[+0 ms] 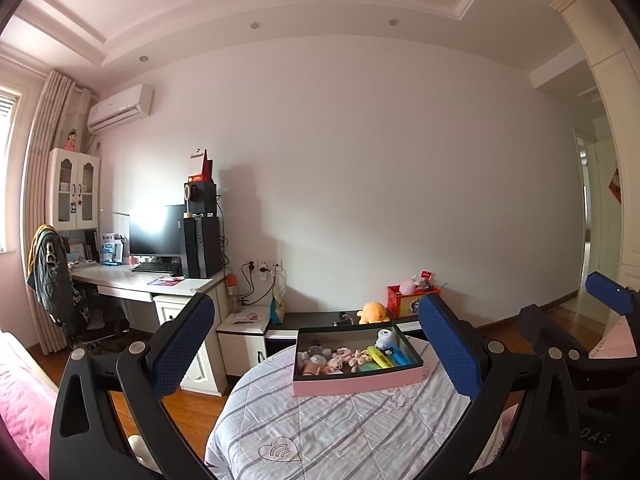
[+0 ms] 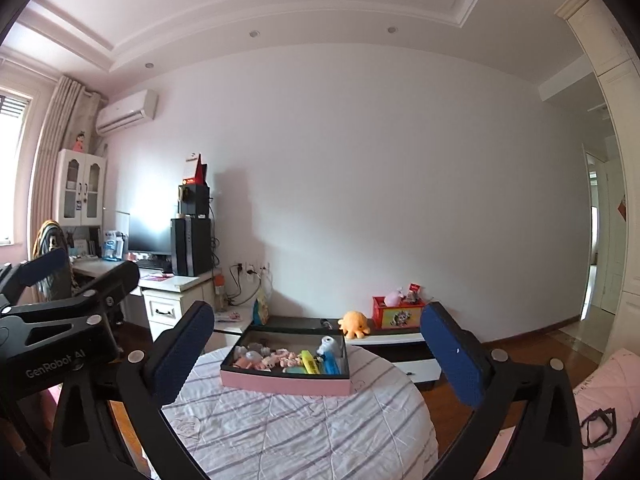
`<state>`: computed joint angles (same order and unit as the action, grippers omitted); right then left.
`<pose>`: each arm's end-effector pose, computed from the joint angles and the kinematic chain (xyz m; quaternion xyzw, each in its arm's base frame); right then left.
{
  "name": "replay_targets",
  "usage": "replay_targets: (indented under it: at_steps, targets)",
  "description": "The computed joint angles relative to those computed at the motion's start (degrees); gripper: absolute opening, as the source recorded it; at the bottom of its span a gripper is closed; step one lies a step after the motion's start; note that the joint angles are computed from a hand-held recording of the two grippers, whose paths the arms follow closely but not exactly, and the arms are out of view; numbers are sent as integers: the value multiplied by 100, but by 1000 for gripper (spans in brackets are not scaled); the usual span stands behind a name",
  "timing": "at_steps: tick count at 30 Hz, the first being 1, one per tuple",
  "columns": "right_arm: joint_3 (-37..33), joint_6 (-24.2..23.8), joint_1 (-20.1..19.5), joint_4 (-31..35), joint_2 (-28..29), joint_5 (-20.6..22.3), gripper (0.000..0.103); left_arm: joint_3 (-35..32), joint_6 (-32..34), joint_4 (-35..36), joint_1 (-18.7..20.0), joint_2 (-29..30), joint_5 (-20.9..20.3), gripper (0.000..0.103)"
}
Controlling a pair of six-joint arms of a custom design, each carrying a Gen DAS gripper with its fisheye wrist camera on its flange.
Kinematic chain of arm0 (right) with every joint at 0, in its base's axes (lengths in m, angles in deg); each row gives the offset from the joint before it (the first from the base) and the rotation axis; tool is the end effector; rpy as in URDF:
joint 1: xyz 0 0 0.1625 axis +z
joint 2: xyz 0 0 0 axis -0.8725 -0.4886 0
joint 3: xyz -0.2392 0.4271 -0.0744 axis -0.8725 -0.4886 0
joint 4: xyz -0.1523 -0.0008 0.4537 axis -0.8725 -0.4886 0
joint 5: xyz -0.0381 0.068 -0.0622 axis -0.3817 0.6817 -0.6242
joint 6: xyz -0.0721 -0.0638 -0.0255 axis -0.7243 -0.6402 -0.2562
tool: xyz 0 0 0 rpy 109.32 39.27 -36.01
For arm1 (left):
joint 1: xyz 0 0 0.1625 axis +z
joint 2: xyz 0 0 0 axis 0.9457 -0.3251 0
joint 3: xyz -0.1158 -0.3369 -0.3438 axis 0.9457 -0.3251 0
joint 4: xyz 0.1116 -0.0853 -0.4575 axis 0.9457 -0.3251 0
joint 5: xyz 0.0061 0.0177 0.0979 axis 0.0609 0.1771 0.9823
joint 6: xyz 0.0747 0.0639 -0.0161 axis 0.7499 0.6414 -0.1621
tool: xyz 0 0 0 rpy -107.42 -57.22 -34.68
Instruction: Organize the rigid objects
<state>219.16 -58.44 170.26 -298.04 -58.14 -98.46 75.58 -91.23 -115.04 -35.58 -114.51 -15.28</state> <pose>0.2398 -0.4159 0.1975 0.2110 -0.6252 0.6695 0.3412 -0.3121 -0.4728 0.1866 0.3551 0.6828 -0.6027 0.2107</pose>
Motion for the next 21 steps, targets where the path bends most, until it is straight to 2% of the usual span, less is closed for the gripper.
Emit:
replay_targets:
  at_steps: [21]
  targets:
    - [-10,-61,-14,-41,29,-16,103,-8,-31,12,27,21,-66,103]
